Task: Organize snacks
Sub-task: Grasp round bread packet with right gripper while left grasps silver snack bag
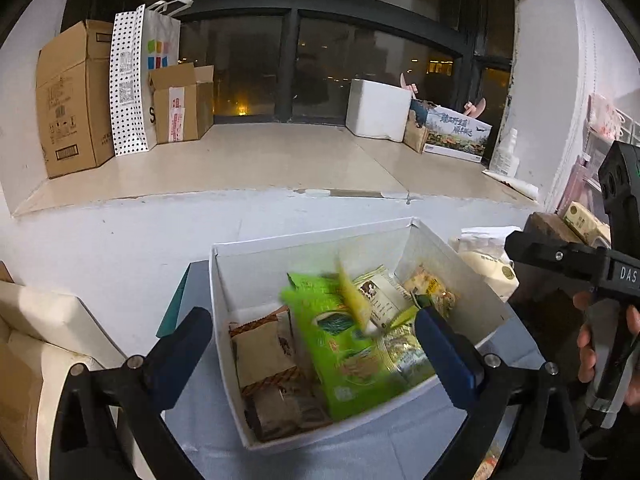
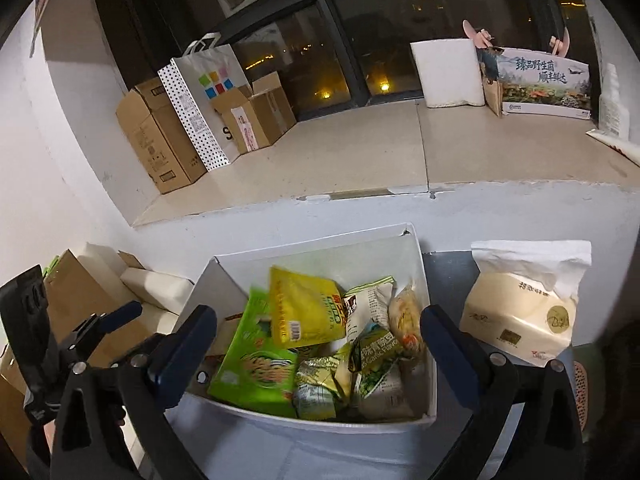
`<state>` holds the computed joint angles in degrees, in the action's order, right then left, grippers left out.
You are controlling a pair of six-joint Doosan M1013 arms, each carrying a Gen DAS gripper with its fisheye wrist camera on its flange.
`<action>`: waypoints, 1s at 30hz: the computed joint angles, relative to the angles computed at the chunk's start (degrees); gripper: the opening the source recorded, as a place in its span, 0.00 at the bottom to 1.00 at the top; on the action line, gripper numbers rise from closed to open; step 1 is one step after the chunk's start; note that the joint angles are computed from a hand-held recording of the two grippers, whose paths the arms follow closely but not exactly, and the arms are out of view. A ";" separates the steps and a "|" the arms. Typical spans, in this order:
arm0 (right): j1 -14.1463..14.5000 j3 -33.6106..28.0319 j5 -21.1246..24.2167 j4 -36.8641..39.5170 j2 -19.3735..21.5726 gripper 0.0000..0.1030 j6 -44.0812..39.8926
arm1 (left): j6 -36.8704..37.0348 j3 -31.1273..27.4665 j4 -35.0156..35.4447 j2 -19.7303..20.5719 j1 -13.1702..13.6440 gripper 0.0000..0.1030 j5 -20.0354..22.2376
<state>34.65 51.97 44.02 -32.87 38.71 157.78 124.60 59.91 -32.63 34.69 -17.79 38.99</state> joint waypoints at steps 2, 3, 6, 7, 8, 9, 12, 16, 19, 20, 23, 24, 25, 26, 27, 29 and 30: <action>0.27 1.48 -0.96 -0.22 -0.99 1.00 0.63 | 3.21 2.21 -2.30 -1.53 0.34 1.00 -0.26; 0.66 2.86 -1.87 -1.17 -1.85 1.00 1.29 | 4.60 3.13 -3.32 -2.18 0.47 1.00 -0.36; 2.04 6.58 -3.29 -4.14 -4.11 1.00 2.71 | 11.18 7.73 -8.83 -5.21 1.21 1.00 0.11; 2.53 7.94 -3.75 -4.57 -4.92 1.00 2.85 | 14.04 9.47 -10.71 -6.28 1.44 1.00 0.63; 3.17 9.62 -4.06 -4.74 -5.88 1.00 2.92 | 16.78 11.54 -11.82 -7.53 1.55 1.00 0.69; 3.62 10.68 -4.06 -5.11 -6.46 1.00 3.33 | 18.55 13.36 -12.54 -8.63 1.56 1.00 0.25; 6.26 15.04 -1.50 -8.23 -8.26 1.00 5.85 | 23.10 19.14 -16.98 -11.84 2.00 1.00 0.04; 8.51 18.29 3.07 -6.63 -8.50 1.00 11.41 | 25.56 25.63 -21.85 -14.92 2.30 1.00 0.30; 9.16 20.91 1.34 -3.66 -8.43 1.00 12.41 | 25.65 28.19 -22.02 -15.99 2.16 1.00 0.97; 9.37 21.20 2.06 -2.24 -8.09 1.00 10.93 | 25.62 28.90 -21.88 -16.28 2.12 1.00 1.04; 10.11 21.10 5.43 -2.21 -7.23 1.00 9.60 | 25.24 30.59 -20.01 -17.03 1.77 1.00 0.57; 10.23 21.16 5.39 -1.70 -6.99 1.00 8.27 | 25.29 30.87 -19.83 -17.07 1.77 1.00 0.70; 10.36 20.94 5.83 -1.50 -6.69 1.00 7.20 | 25.12 30.91 -19.57 -17.01 1.77 1.00 1.06; 10.49 20.39 6.83 -1.64 -6.18 1.00 6.03 | 24.55 31.15 -19.20 -17.06 1.68 1.00 0.87; 10.71 19.36 8.17 -1.39 -5.29 1.00 3.63 | 24.08 31.17 -19.05 -17.03 1.64 1.00 0.81; 10.81 18.30 9.47 -0.47 -4.31 1.00 0.30 | 23.66 31.03 -18.93 -16.84 1.68 1.00 1.70; 10.88 17.57 9.54 -0.40 -3.66 1.00 -1.46 | 23.73 31.01 -18.93 -16.78 1.67 1.00 1.73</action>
<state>45.53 69.54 53.56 -33.27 35.06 156.33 148.33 90.92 -51.55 17.91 -16.12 40.71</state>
